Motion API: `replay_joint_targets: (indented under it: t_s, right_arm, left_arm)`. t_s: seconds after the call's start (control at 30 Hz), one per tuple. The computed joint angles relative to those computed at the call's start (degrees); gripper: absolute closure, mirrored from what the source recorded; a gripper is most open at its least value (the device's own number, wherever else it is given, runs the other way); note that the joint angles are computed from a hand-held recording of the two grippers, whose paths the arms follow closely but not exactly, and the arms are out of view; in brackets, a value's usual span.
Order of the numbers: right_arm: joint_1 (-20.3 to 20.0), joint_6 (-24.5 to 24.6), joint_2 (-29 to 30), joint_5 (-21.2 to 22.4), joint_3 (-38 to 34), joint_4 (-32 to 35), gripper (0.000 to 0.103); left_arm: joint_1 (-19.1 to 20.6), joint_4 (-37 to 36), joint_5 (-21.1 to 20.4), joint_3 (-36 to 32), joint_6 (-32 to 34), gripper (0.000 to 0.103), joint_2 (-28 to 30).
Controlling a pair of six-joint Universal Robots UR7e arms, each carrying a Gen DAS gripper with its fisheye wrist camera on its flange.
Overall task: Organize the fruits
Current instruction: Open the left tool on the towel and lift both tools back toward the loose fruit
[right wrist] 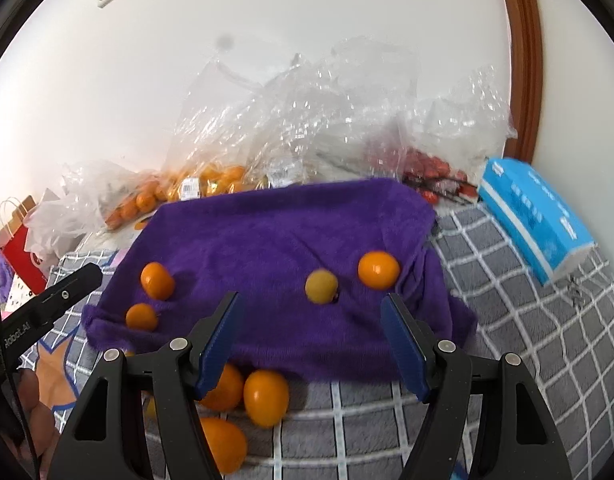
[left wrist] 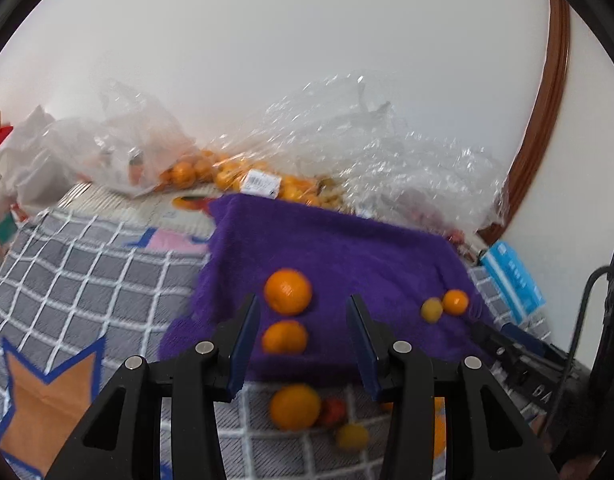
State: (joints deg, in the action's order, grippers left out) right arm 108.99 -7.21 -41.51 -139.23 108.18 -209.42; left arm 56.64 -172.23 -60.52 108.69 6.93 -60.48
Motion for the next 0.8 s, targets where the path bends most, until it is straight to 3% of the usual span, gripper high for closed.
replay_joint_targets:
  t_s: [0.23,0.47,0.53,0.6,0.7,0.8]
  right_arm:
    - [0.29,4.95,-0.62,-0.13,3.51,0.19,0.043]
    - [2.0,4.36,1.04,-0.57,4.24,-0.43,0.046]
    - [2.02,3.89,1.54,-0.38,4.15,-0.26,0.05]
    - [1.94,5.15,1.54,-0.62,4.15,2.49,0.06]
    - [1.27,8.36,0.1,3.45,6.15,4.43,0.065]
    - [1.5,7.93,0.27,5.78,7.23,2.36,0.065]
  left_arm:
    - [1.78,5.26,0.65,3.5,-3.11,0.061,-4.09]
    - [2.27,5.23,1.34,5.88,-1.7,0.061,-5.01]
    - [2.22,3.27,1.31,7.04,-0.75,0.061,-5.48]
    - [2.52,1.63,0.03,7.84,0.05,0.061,-5.95]
    - [3.2,1.6,-1.92,7.99,-0.35,0.061,-6.39]
    - [3.4,1.21,-1.78,7.84,-1.19,0.061,-6.29]
